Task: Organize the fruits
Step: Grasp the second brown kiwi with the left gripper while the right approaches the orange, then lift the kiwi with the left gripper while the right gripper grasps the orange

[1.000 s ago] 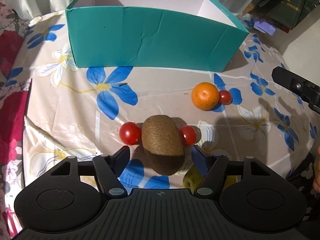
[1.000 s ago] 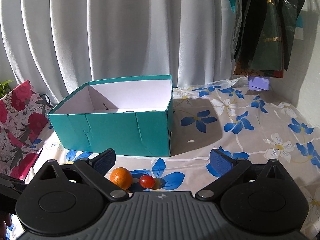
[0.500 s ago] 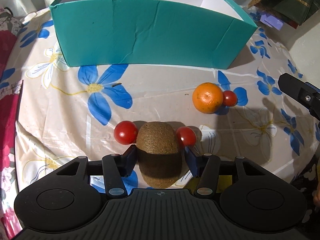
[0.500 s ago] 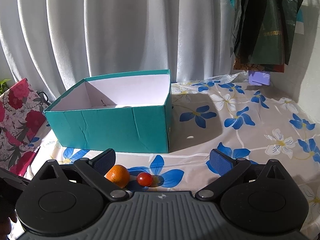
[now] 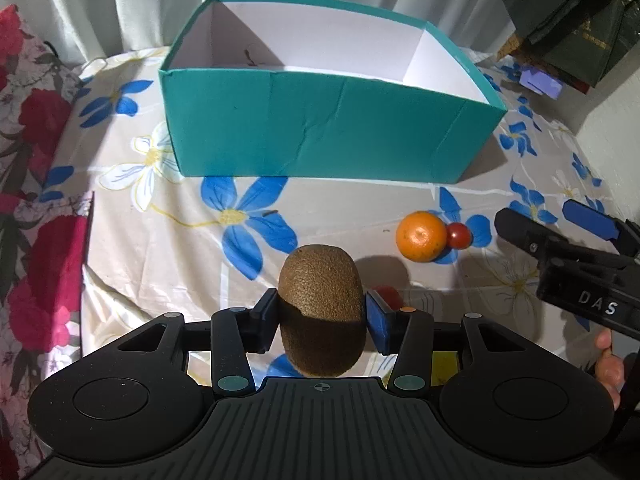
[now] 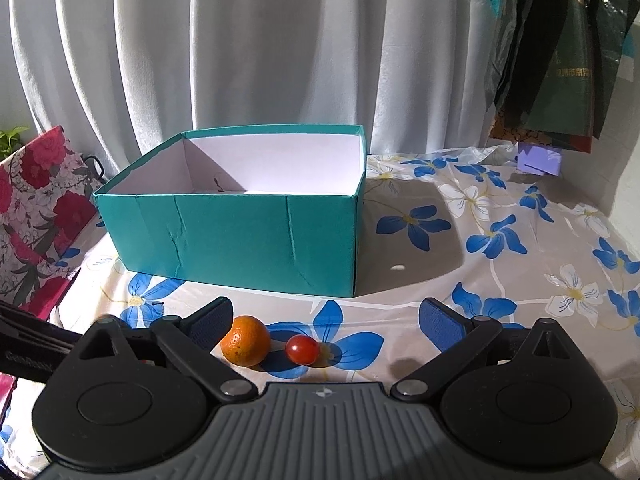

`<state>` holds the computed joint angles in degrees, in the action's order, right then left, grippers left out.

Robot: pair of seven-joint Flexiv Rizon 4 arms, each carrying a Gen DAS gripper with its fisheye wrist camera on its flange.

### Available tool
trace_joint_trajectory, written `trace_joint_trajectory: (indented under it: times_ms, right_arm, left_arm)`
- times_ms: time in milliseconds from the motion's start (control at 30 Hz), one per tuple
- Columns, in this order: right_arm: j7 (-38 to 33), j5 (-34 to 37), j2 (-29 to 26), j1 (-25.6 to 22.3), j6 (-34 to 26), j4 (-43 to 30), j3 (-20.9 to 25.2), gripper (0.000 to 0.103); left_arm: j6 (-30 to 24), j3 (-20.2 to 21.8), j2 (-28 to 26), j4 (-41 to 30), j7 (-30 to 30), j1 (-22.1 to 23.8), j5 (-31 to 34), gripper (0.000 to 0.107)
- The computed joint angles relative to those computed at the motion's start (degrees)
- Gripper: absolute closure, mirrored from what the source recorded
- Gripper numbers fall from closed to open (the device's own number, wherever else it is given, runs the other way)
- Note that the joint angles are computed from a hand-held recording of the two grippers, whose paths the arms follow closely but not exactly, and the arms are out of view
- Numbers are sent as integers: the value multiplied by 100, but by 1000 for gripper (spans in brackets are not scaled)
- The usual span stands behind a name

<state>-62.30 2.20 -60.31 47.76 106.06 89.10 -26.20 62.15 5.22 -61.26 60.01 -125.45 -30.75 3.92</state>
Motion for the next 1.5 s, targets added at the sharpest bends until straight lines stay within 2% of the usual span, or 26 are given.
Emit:
trace_joint_trajectory:
  times_ms: [333,567,667,767,867,967,1100,1167,1300,1500]
  right_arm:
    - [-192,-724,-185,-373,-390,-506,468,12]
    - [-312,-1340,-308,-708,-752,-822,909,31]
    - [-358,-1584,-368,-847,-893,-958,1093,42]
    - [-434,-1800,-405,-1023,-981,-1077,1348,43]
    - [-450,-1907,-478,-956,-958,-1133,1226,46]
    - [-454,-1957,-556,-899,-945,-1211,1112,53]
    - [-564,-2119,-569,-1080,-1133,-1349,1389,61]
    - [-584,-2205,-550,-1168,-1380,-1390,1540,61]
    - [-504,-2215,-533,-1251,-1315,-1340,1641,63]
    - [-147,-1863,-355,-993,-846,-999,1173,63]
  left_arm:
    - [-31,191,183,241,-453,-42,144,57]
    - [-36,186,210,269,-556,-2,207,57]
    - [-46,155,202,258,-540,25,205,57]
    - [-86,155,188,224,-548,28,205,57]
    - [-94,147,187,220,-553,38,207,57]
    - [-126,137,180,208,-550,54,198,57]
    - [-169,121,173,187,-538,67,192,57]
    - [-177,123,172,182,-546,66,194,57]
    - [-232,122,158,145,-550,71,191,56]
    - [-321,166,159,31,-514,40,274,57]
